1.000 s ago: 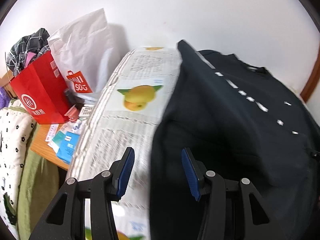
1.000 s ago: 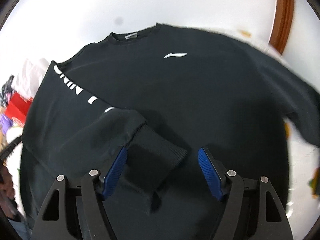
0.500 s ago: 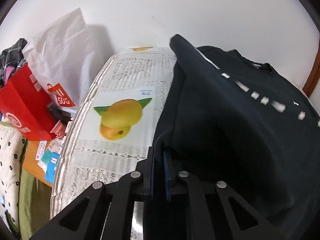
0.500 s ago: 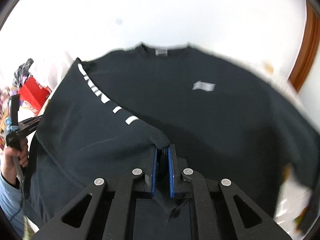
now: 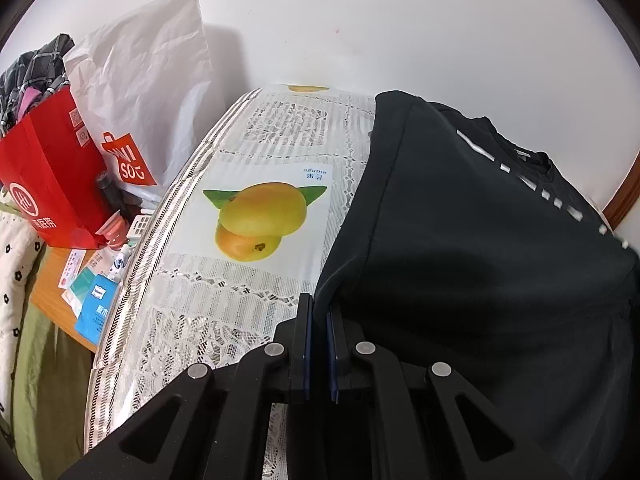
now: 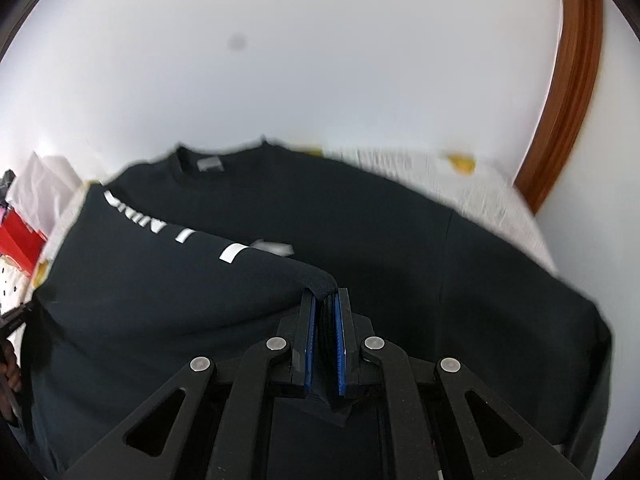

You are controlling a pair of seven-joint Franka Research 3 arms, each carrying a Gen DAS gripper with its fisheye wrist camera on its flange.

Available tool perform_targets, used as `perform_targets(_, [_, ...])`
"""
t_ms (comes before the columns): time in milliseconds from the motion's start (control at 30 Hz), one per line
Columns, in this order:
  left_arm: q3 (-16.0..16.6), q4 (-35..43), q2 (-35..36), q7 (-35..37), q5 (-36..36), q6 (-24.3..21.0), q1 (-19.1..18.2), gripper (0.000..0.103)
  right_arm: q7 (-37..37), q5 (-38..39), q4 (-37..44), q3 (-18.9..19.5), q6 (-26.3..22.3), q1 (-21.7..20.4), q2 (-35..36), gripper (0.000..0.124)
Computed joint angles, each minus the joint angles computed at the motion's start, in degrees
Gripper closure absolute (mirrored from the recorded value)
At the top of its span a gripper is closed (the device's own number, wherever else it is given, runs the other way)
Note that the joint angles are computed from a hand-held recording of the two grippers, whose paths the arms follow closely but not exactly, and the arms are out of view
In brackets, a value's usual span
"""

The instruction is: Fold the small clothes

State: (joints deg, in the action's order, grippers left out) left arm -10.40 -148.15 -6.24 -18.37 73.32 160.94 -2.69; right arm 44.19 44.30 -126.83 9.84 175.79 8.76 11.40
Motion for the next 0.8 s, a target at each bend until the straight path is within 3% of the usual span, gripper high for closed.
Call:
perform_targets(133, [0.1, -0.1, -0.1, 1.0, -1.0, 0.1, 0.0, 0.094, 6.9, -8.0, 0.0, -3.9, -0.6, 2.8, 2.5, 0.112])
perform_targets(233, [0.3, -1.2, -1.2, 1.3, -1.6, 1.8, 0.2, 0.092, 12.8, -12.5, -1.2, -6.2, -2.2, 3.5, 1.0, 0.09])
perform_targets(267, [0.2, -1.6, -1.7, 1.1, -1.5, 2.1, 0.3, 0.09, 11.5, -11.1, -1.8, -4.7, -2.2, 2.0, 0.2, 0.084])
perform_targets(333, [-0.4, -2.6, -3.0, 0.6, -1.1, 2.1, 0.5, 0.085, 1.8, -1.6, -3.8, 0.7, -2.2, -2.8, -2.4, 0.072])
perform_targets(367, [-0.7, -3.0, -3.6, 0.5, -1.0, 2.0, 0.5, 0.082, -0.6, 0.7, -3.8, 1.0, -2.7, -2.8, -2.7, 0.063])
perform_targets(433, [-1.3, -3.1, -4.0, -0.1, -0.1, 2.3, 0.6, 0.08, -4.2, 3.3, -5.6, 0.7, -4.1, -2.2, -3.8, 0.058])
perform_targets(533, [-1.9, -1.8, -2.9, -0.1, 0.2, 1.2, 0.3, 0.079, -4.0, 3.0, -6.2, -1.0, -2.7, 0.2, -2.2, 0.058])
perform_targets(600, [-2.0, -0.6, -1.8, 0.9, -1.0, -0.9, -0.1, 0.079, -5.9, 7.5, -4.9, 0.5, -2.0, -0.5, -0.3, 0.06])
perform_targets(667, [-1.8, 0.5, -0.4, 3.3, -4.0, -3.3, -0.9, 0.079, -13.1, 16.6, -2.8, 3.2, -4.3, -3.0, 0.6, 0.077])
perform_targets(700, [-1.4, 0.8, 0.1, 3.5, -4.3, -3.2, -0.9, 0.079, -14.9, 18.9, -2.4, 3.3, -2.8, -2.5, 0.9, 0.081])
perform_targets(733, [-1.1, 0.8, 0.4, 3.9, -4.8, -2.9, -1.0, 0.079, -14.9, 18.5, -2.5, 2.5, -1.8, -1.5, 0.5, 0.106])
perform_targets(800, [-0.9, 0.6, 0.2, 3.8, -4.8, -2.9, -1.1, 0.079, -20.2, 23.1, -2.4, 2.3, -8.0, -3.2, -1.8, 0.113])
